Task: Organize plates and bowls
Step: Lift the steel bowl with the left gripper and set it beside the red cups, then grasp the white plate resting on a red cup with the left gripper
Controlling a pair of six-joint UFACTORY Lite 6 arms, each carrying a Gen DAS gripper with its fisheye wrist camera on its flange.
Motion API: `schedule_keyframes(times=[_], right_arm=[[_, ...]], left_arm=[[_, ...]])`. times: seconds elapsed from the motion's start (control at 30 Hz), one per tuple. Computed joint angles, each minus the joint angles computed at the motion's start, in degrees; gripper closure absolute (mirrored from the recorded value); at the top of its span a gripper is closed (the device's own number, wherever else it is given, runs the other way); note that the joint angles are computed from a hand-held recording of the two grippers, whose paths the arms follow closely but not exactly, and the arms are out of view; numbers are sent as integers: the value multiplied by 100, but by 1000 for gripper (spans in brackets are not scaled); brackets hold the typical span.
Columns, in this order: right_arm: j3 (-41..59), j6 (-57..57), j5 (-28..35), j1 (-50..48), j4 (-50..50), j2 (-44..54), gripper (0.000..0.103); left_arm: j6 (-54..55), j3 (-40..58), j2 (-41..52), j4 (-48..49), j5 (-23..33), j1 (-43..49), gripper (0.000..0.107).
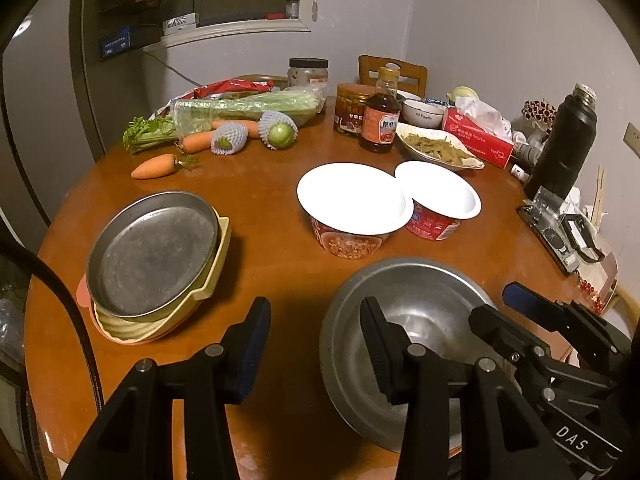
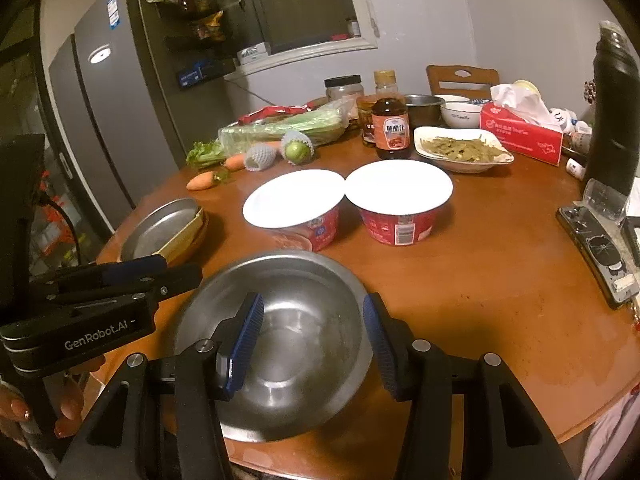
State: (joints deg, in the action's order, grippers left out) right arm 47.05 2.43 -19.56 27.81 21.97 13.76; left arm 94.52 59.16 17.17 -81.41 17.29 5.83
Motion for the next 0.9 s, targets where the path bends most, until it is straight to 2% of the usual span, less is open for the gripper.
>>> schedule_keyframes(times=[0.23,0.47,0.73,0.9], right_arm=[[313,-319,150,-7,332,153,49],[822,-675,319,-69,664,496,49],[1879,-683,841,-231,706,1209,49],[2560,-1506,1187,-265,1481,1635,49]], left_arm=[[-150,236,179,156,135,47,61],[-792,791,583,698,173,4,61],[-2030,2097,1292,1858,296,-95,61],[-3434,3232,2023,3222,395,-257,61]])
